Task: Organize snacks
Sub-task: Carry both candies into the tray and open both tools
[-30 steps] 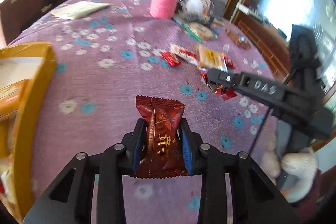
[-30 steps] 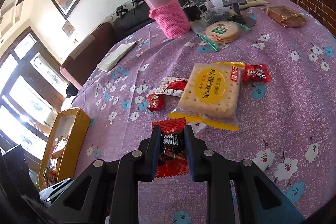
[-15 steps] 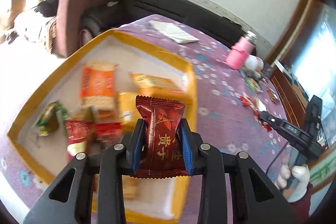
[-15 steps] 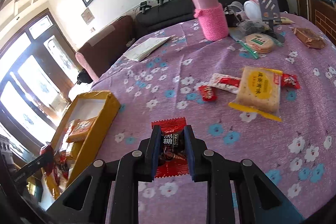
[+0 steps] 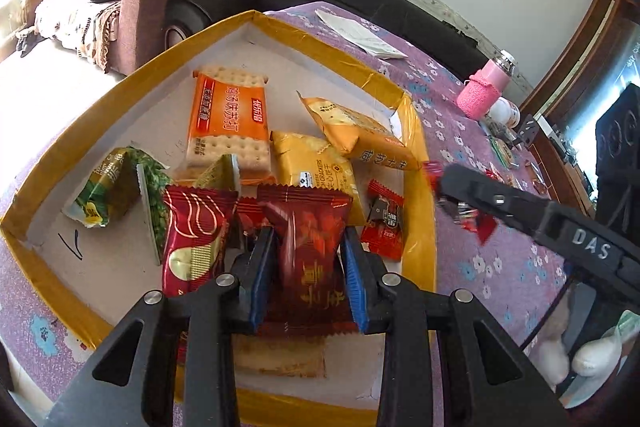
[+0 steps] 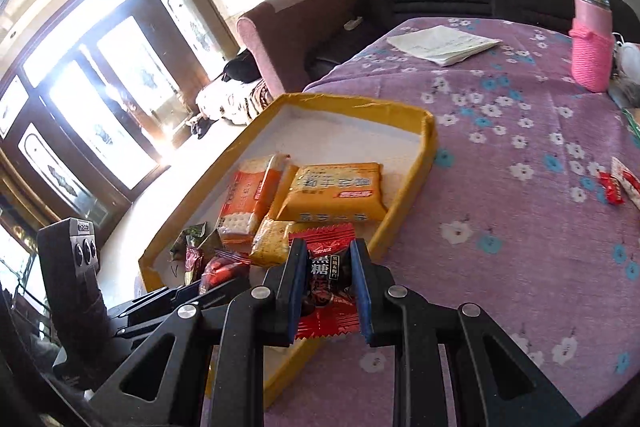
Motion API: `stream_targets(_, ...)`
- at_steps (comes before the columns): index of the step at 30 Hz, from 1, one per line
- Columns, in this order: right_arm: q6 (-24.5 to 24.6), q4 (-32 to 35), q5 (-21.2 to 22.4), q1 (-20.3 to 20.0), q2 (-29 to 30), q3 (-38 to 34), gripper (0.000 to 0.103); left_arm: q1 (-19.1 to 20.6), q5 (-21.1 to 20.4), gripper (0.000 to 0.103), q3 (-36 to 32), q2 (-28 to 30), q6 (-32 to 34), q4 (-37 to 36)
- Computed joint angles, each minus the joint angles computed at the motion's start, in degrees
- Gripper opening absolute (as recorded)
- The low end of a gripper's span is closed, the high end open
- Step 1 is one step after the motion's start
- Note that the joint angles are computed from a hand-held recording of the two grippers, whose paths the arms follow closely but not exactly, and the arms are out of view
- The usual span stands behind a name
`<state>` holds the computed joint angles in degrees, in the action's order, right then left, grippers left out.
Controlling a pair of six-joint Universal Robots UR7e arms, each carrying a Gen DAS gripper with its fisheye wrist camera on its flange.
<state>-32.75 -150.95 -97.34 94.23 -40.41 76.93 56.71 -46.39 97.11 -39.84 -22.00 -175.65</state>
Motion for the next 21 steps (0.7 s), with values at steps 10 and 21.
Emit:
stream_targets(10, 0.6, -0.2, -4.9, 0.9, 6.9, -5.7, 0.026, -1.3, 3.0, 0.035, 1.8, -1.2, 0.9, -2.0)
stream_targets(21, 2.0, -4.5, 2.6, -0.3, -1.0, 2.4, 0.045, -6.9, 16.3, 0.064, 4.2, -2.1, -4.7, 3.2)
